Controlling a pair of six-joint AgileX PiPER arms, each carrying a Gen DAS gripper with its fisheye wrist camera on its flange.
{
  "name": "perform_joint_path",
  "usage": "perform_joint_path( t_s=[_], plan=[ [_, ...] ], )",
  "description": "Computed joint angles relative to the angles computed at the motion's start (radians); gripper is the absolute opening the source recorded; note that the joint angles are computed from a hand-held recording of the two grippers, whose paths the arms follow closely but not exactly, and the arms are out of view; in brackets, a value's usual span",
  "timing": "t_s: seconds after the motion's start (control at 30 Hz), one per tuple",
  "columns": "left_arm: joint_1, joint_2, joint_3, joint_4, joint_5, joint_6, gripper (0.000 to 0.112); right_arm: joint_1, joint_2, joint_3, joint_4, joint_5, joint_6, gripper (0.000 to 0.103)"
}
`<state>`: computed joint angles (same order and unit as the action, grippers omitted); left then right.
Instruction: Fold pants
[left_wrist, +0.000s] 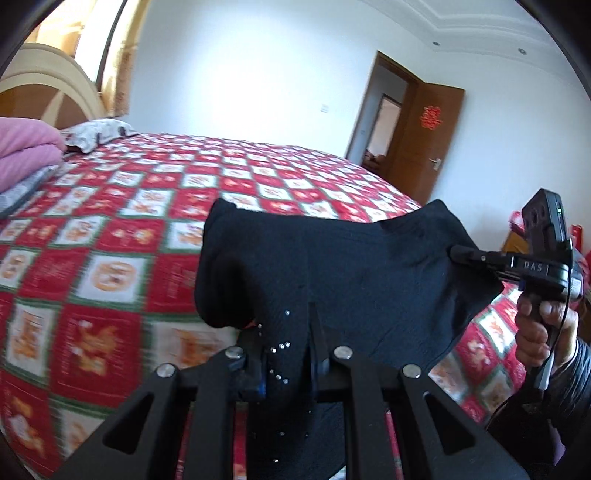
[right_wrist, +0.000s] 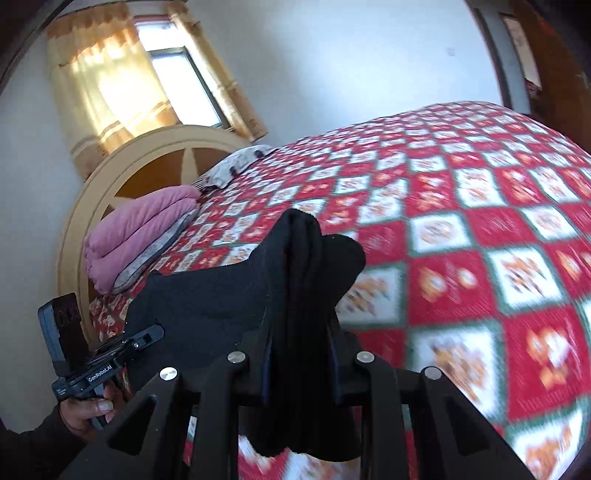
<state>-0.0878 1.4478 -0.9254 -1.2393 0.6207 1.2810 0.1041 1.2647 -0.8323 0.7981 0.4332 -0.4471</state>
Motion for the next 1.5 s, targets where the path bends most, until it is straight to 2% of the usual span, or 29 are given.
perform_joint_path(
  t_s=[0.13, 0.37, 0.77, 1.13, 1.3, 1.5],
  plan=[
    [0.063, 0.034, -0.048, 0.008, 0.001, -0.002, 0.016, 0.08, 0.148, -0.154, -0.044, -0.016, 0.048, 0.024],
    [0.141, 0.085, -0.117, 0.016, -0.008, 0.016, 0.016, 0.149, 0.374, -0.409, -0.104, 0.019, 0.118, 0.024],
    [0.195, 0.251, -0.251, 0.067, -0.044, -0.034, 0.016, 0.24, 0.678, -0.761, -0.305, 0.063, 0.351, 0.024],
    [0.21, 0.333, -0.314, 0.092, -0.052, -0.055, 0.016, 0.246, 0.865, -0.996, -0.362, 0.146, 0.425, 0.024],
    [0.202, 0.352, -0.312, 0.087, -0.073, -0.028, 0.017, 0.237, 0.919, -1.036, -0.365, 0.167, 0.438, 0.024],
    [0.194, 0.38, -0.317, 0.122, -0.092, -0.053, 0.033, 0.228, 0.961, -1.077, -0.388, 0.214, 0.47, 0.027]
  ],
)
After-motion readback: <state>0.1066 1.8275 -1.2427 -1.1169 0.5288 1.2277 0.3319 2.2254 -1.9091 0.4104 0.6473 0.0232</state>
